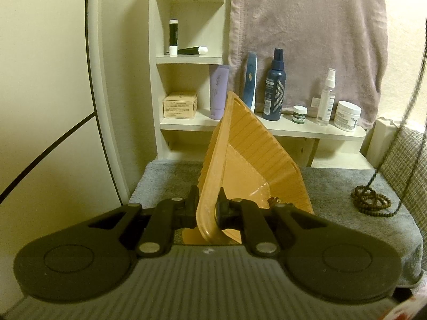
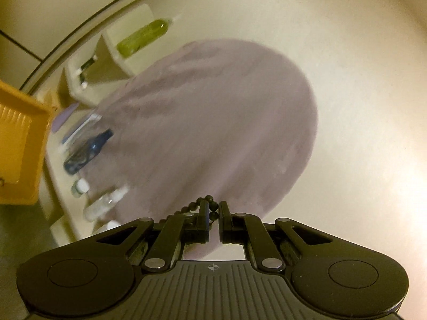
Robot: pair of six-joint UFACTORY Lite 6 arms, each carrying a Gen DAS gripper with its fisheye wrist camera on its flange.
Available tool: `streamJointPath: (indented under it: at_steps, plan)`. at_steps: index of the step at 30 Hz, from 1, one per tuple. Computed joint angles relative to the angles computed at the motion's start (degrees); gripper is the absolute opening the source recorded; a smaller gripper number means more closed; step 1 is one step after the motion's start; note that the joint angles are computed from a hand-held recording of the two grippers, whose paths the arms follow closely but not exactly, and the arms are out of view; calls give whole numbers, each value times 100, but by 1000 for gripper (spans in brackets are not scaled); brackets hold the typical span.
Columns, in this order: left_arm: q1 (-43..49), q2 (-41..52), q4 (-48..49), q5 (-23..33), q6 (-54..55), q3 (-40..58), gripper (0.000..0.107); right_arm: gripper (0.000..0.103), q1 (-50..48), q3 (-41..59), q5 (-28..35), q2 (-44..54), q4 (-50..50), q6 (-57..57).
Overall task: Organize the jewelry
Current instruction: 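Lift the wooden bead strands high off the mat with the right gripper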
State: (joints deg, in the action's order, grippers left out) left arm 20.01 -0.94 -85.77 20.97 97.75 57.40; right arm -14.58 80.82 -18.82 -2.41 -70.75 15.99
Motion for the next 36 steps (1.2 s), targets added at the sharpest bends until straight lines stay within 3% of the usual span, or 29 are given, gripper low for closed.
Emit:
streamJointPath:
  at_steps: [13, 22, 36]
  plan:
    - [-12, 29, -9, 43, -5, 34, 11, 6, 247, 1794, 38, 695, -1735, 1777]
    - [13, 59, 12, 86, -22, 60, 11, 6, 540, 3369, -318, 1428, -3892, 4121]
    - [58, 119, 86, 152, -88, 110, 11, 6, 1884, 5077, -662, 2363, -6122, 6566]
